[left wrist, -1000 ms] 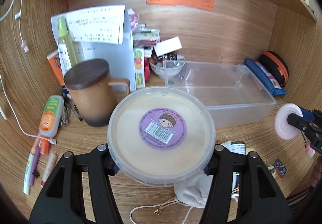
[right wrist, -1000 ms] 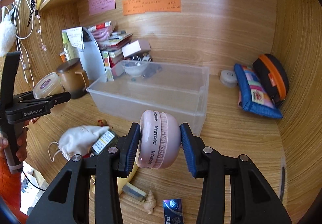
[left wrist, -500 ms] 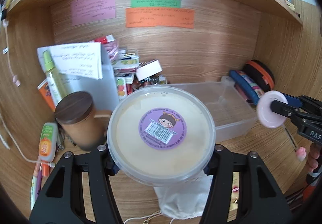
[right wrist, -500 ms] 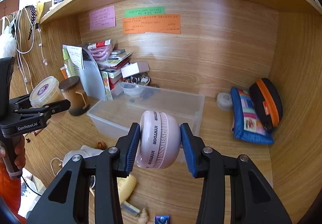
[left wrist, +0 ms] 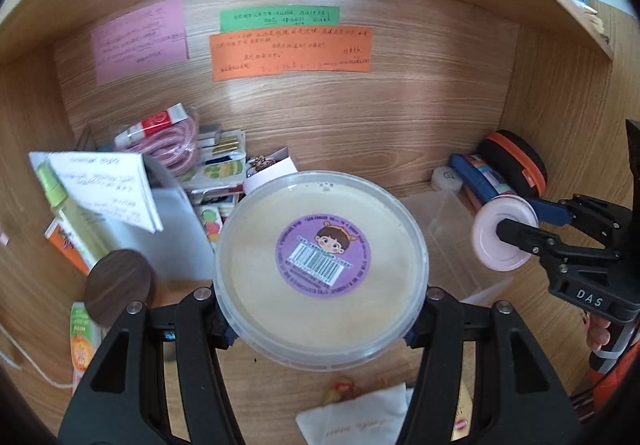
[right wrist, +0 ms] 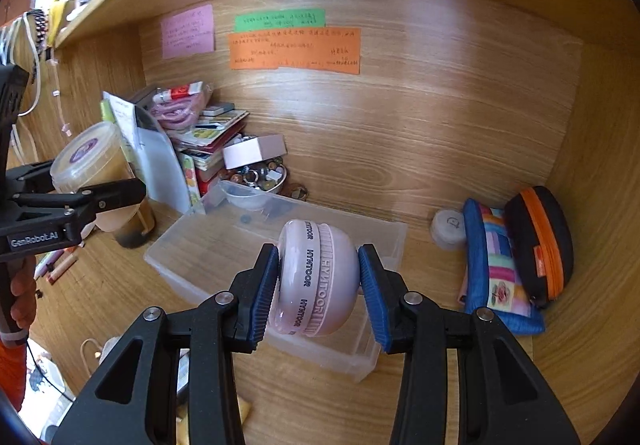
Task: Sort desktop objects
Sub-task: 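Carry the cream tub and pink compact with both grippers over the clear bin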
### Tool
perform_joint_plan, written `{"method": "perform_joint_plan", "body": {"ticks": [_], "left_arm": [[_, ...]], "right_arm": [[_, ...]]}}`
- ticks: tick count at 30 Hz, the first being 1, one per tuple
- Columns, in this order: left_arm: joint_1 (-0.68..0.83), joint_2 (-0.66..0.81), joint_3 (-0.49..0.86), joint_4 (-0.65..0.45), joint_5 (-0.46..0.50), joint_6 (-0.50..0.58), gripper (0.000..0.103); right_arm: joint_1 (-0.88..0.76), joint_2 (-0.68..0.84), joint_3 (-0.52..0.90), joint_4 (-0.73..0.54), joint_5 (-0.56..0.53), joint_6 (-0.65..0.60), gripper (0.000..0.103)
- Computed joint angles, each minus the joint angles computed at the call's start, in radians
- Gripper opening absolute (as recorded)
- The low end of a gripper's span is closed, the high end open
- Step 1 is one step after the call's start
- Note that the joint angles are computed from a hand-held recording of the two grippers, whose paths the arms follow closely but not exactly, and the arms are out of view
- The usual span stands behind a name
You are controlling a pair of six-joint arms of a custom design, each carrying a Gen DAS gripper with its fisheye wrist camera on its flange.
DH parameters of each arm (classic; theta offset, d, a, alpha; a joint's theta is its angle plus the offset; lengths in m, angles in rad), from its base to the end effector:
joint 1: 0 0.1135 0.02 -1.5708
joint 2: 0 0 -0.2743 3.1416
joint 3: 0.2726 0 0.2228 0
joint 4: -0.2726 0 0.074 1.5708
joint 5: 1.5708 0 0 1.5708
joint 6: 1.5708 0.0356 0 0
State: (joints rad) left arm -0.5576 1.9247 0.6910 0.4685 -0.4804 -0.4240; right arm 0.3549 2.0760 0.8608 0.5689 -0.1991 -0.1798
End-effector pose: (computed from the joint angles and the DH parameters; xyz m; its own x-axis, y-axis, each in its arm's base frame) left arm 0.2792 -0.1547 0.1150 -0.6124 -0.0481 -0.7891 -0.0719 0.9974 -0.0050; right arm 0.3451 0.1354 0.1077 -0.4682 -0.3605 -0.8068 -0.5818 0.8129 -0.0256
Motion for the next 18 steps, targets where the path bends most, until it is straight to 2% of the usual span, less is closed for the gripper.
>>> {"method": "perform_joint_plan", "body": {"ticks": [7,18], "left_arm": [[0.074,0.129,0.138,-0.04,0.11,0.055,0.058],[0.154,0.371,0.391,-0.164,0.246,0.089,0.058]], "right_arm": [[0.003,0.106,0.162,-0.094,0.018,-0.004,0.038],[0.004,0.315,0.48,-0.328,0.038,-0.043,0.038]]}}
